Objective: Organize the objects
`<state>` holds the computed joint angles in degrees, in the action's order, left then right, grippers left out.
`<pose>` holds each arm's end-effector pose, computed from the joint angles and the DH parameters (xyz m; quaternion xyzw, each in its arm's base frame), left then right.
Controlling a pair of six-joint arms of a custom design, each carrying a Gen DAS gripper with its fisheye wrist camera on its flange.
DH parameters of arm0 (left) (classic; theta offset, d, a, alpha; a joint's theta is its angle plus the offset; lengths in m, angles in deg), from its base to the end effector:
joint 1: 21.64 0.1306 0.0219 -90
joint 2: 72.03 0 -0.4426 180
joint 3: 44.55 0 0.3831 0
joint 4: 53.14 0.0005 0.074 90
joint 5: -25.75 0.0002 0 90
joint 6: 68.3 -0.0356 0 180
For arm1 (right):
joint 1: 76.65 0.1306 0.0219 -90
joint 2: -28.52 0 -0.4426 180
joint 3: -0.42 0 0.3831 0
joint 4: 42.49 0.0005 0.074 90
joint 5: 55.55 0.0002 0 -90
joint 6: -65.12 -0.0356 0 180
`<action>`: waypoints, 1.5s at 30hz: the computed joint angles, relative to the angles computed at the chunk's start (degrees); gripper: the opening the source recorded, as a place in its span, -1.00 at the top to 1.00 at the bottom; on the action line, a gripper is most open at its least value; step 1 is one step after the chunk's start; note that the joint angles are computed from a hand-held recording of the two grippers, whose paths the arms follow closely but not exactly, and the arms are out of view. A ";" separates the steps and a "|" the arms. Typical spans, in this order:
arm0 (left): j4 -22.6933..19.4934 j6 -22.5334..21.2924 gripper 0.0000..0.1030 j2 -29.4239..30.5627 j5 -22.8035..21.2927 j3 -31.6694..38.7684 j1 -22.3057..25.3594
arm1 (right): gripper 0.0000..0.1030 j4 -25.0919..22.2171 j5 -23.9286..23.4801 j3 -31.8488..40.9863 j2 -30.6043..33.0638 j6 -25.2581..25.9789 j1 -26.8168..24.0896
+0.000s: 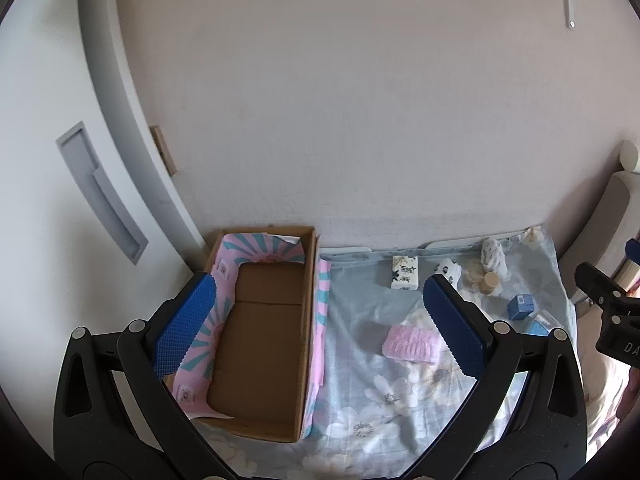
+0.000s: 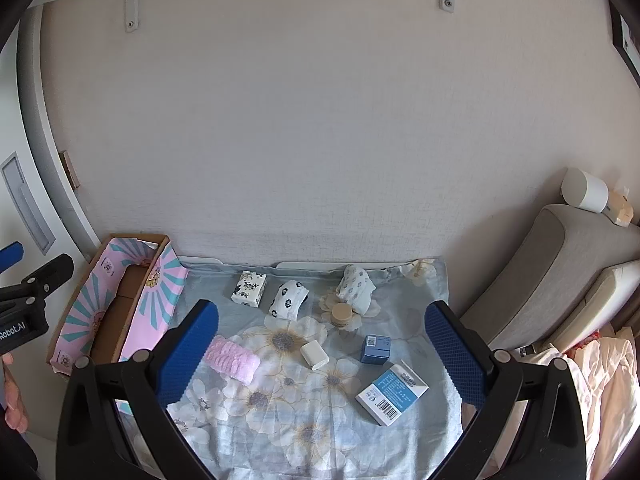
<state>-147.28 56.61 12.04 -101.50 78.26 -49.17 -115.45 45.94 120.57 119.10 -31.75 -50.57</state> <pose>0.3050 -0.1352 0.7262 -0.1530 0.8968 0.1147 0.3990 0.3973 0.1860 0.6873 -0.1134 0.9076 0.0235 0.4035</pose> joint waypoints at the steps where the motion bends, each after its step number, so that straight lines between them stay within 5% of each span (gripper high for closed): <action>1: 0.30 0.06 -1.00 0.07 0.43 0.03 -0.22 | -0.99 0.00 0.04 0.04 0.04 0.00 0.00; 6: 3.15 1.26 -1.00 -0.85 1.43 -1.48 -0.35 | -0.99 -0.31 0.13 0.25 0.25 -0.03 -0.05; 13: 0.32 0.92 -1.00 -0.17 1.55 -1.11 -0.26 | -0.99 -0.44 0.16 0.47 0.33 -0.07 -0.03; 45: 3.76 -1.30 -1.00 -0.96 4.91 -1.75 0.70 | -0.99 0.78 0.52 -0.81 -0.10 -0.39 0.22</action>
<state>-143.52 55.31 11.08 -96.60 76.50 -48.47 -114.67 46.46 119.75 119.00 -32.14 -50.35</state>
